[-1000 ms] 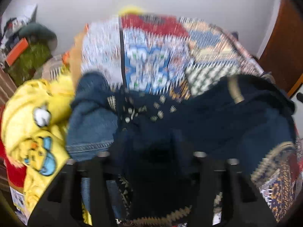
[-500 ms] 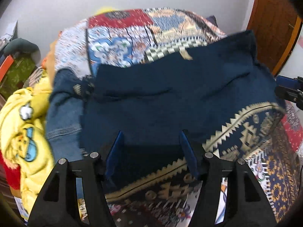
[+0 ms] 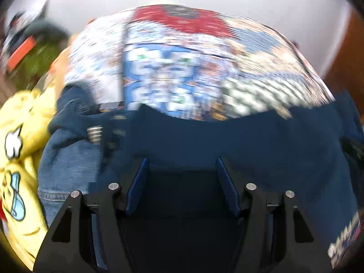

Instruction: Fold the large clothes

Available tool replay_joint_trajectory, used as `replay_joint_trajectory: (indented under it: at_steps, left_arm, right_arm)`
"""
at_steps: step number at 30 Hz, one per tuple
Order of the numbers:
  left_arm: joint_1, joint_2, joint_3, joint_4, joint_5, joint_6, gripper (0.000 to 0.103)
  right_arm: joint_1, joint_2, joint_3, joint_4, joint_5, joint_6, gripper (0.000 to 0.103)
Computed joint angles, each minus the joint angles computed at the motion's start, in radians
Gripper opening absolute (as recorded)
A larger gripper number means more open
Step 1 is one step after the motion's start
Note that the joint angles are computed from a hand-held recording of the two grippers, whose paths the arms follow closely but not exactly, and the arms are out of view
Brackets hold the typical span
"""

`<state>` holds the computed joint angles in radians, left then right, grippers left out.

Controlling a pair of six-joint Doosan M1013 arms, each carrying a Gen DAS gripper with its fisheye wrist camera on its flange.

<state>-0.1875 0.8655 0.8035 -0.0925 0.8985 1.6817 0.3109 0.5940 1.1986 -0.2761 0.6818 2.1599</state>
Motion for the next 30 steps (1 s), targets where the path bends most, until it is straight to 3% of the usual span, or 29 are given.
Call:
replay_joint_trajectory:
  at_steps: [2, 5, 8, 12, 14, 15, 16, 18, 20, 25, 28, 30]
  left_arm:
    - [0.014, 0.007, -0.016, -0.004, 0.016, -0.041, 0.061]
    - [0.031, -0.025, 0.034, -0.03, -0.016, -0.032, 0.061]
    - [0.043, -0.064, 0.094, -0.124, -0.015, 0.089, 0.061]
    - [0.042, -0.138, 0.206, -0.273, -0.006, 0.322, 0.061]
    - [0.034, -0.178, 0.273, -0.296, -0.033, 0.379, 0.062]
    - [0.026, -0.201, 0.315, -0.282, -0.063, 0.384, 0.063]
    - [0.02, -0.218, 0.346, -0.263, -0.095, 0.379, 0.065]
    - [0.015, -0.247, 0.412, -0.233, -0.168, 0.364, 0.072]
    - [0.028, -0.253, 0.436, -0.258, -0.186, 0.361, 0.082]
    - [0.064, -0.269, 0.462, -0.258, -0.18, 0.34, 0.086]
    - [0.069, -0.289, 0.497, -0.107, -0.221, 0.223, 0.085]
    - [0.073, -0.292, 0.505, 0.029, -0.224, 0.106, 0.085]
  right_arm:
    - [0.001, -0.012, 0.017, -0.03, -0.008, 0.049, 0.045]
    - [0.003, -0.043, 0.057, 0.031, -0.044, 0.034, 0.045]
    - [0.011, -0.076, 0.098, 0.154, -0.093, -0.085, 0.045]
    - [0.032, -0.077, 0.098, 0.261, -0.082, -0.226, 0.045]
    - [0.053, -0.074, 0.1, 0.168, -0.073, -0.183, 0.047]
    - [0.063, -0.074, 0.104, 0.104, -0.067, -0.148, 0.053]
    - [0.07, -0.074, 0.108, 0.042, -0.05, -0.111, 0.059]
    - [0.07, -0.076, 0.118, 0.009, -0.024, -0.072, 0.08]
    - [0.053, -0.092, 0.15, 0.046, -0.029, -0.072, 0.08]
    - [0.027, -0.146, 0.225, 0.01, 0.007, 0.0, 0.08]
    - [0.007, -0.178, 0.27, 0.022, 0.022, 0.035, 0.081]
    - [0.01, -0.188, 0.279, -0.043, 0.07, 0.126, 0.081]
